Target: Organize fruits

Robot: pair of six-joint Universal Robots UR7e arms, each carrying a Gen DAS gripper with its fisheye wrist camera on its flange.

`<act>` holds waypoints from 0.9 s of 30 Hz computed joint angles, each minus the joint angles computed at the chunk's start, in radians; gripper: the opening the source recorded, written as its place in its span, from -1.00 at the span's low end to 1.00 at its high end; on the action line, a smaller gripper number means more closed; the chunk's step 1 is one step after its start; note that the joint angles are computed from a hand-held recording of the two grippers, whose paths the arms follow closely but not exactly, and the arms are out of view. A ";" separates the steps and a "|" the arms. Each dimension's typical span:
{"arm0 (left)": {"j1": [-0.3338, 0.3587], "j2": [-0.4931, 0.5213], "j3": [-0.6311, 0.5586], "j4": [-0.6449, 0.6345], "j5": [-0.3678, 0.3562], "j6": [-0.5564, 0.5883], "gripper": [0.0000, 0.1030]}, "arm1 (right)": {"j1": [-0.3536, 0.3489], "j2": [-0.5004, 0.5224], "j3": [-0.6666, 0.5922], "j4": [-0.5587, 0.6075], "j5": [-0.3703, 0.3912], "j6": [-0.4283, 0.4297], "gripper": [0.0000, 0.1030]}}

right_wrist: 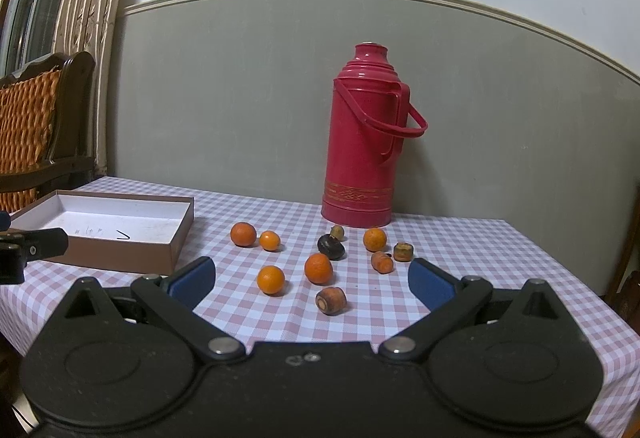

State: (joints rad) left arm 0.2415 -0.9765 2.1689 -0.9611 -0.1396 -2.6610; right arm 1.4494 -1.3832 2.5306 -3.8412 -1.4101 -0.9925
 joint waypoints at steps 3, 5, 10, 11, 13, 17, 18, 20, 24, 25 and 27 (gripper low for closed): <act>-0.001 -0.001 0.001 -0.002 0.000 0.002 1.00 | 0.000 0.002 -0.001 -0.002 0.000 0.001 0.89; -0.001 -0.002 0.002 -0.007 0.000 0.007 1.00 | 0.000 0.002 0.000 -0.003 0.002 0.001 0.89; -0.002 -0.001 0.002 -0.001 -0.001 0.001 1.00 | -0.001 0.001 -0.001 -0.001 0.003 0.000 0.89; -0.002 -0.001 0.000 0.005 -0.002 -0.006 1.00 | -0.001 0.001 -0.001 -0.001 0.002 0.000 0.89; -0.003 0.001 -0.001 0.010 -0.003 -0.013 1.00 | 0.000 0.001 -0.001 0.000 0.001 0.001 0.89; -0.002 -0.004 0.003 -0.003 -0.002 0.002 1.00 | 0.000 0.001 -0.001 -0.001 0.002 0.000 0.89; -0.002 -0.003 0.001 0.003 -0.003 -0.003 1.00 | -0.001 0.002 -0.001 -0.002 0.003 0.000 0.89; -0.002 -0.002 0.000 0.011 -0.002 -0.010 1.00 | -0.001 0.002 -0.001 -0.002 0.003 0.000 0.89; -0.002 -0.001 -0.003 0.013 -0.004 -0.011 1.00 | -0.001 0.001 0.000 -0.001 0.003 0.000 0.89; -0.002 -0.001 -0.003 0.011 -0.005 -0.008 1.00 | -0.001 0.001 0.000 -0.001 0.003 0.000 0.89; -0.003 -0.001 -0.002 0.013 -0.004 -0.011 1.00 | -0.002 0.001 0.000 -0.002 0.003 0.000 0.89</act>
